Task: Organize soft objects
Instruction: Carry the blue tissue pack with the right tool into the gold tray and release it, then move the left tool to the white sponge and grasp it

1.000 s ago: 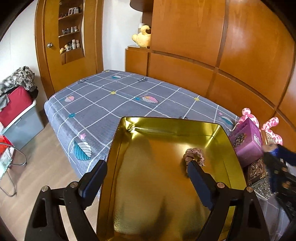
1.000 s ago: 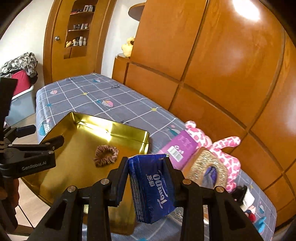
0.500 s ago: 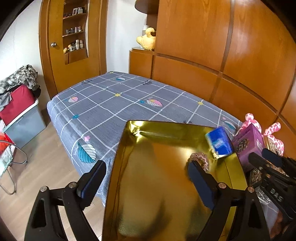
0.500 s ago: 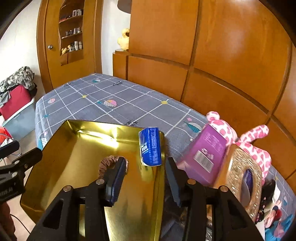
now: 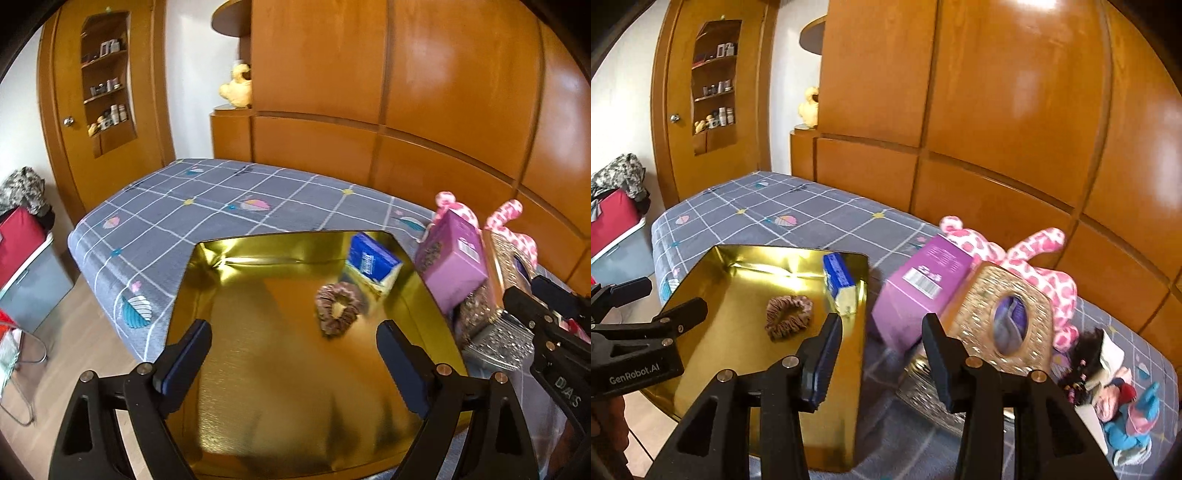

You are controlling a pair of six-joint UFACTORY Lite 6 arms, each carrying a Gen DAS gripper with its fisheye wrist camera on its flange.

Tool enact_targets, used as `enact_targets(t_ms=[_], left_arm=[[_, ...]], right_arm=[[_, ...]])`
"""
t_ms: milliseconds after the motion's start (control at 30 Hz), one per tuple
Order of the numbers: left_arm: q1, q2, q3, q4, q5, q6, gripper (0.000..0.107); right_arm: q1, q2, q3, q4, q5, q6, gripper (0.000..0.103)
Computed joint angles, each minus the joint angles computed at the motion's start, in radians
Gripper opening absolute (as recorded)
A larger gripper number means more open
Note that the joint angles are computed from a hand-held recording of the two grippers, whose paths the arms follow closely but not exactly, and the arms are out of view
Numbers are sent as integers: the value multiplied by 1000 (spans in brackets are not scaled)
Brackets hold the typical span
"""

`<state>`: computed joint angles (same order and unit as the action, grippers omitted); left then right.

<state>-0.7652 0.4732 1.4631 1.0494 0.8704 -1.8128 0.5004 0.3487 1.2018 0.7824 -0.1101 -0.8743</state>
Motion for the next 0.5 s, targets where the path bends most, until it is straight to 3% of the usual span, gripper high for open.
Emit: enact_targets(t_ms=[200, 500], left_arm=[[-41, 52, 68, -6, 29, 32, 93], [-77, 99, 127, -11, 45, 69, 95]], right_arm=[[-42, -48, -70, -254, -12, 275, 45], [-76, -84, -130, -337, -38, 390, 45]])
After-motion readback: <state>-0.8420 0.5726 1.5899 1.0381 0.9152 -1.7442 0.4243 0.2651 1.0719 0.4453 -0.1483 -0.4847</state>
